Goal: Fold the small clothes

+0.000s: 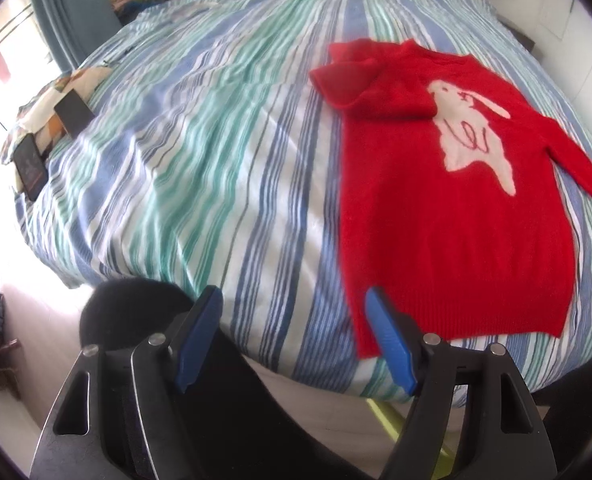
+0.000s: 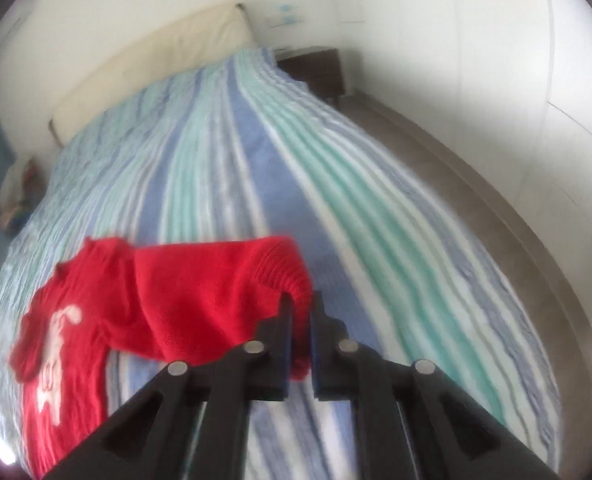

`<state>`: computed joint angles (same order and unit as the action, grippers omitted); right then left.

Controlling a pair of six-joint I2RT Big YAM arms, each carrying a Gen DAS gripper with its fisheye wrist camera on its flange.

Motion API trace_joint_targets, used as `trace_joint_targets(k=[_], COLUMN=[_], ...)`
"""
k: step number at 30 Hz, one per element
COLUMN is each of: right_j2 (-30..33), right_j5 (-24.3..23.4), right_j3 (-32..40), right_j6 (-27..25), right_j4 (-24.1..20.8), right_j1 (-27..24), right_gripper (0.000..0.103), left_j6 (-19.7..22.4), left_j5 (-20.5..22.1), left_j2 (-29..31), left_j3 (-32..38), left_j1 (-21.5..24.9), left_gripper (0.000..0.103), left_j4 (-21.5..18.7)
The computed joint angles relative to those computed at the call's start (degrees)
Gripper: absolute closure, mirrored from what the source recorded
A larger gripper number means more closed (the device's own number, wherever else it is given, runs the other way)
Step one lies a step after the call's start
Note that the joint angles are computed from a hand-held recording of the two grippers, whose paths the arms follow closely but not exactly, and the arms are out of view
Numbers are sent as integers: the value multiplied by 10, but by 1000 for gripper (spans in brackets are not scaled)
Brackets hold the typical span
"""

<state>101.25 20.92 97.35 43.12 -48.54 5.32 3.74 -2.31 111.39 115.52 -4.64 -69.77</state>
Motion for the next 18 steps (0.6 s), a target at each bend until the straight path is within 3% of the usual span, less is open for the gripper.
trace_joint_targets(k=[3, 8, 13, 16, 18], right_j2=[-43, -35, -41, -47, -59], right_j5=[-28, -93, -83, -56, 2], right_j3=[-77, -114, -147, -131, -120], right_j6=[39, 77, 83, 84, 83], right_j4=[14, 33, 64, 6, -40], right_j1=[-38, -42, -40, -32, -14], right_gripper=[96, 96, 96, 77, 40], left_j6=[13, 44, 69, 81, 66], left_j5=[5, -6, -31, -63, -61], left_j2=[12, 25, 45, 82, 128], left_j3=[20, 47, 81, 146, 236], left_j1=[-19, -41, -37, -29, -22], left_gripper=[27, 27, 27, 27, 23], left_j4=[-7, -9, -12, -11, -31])
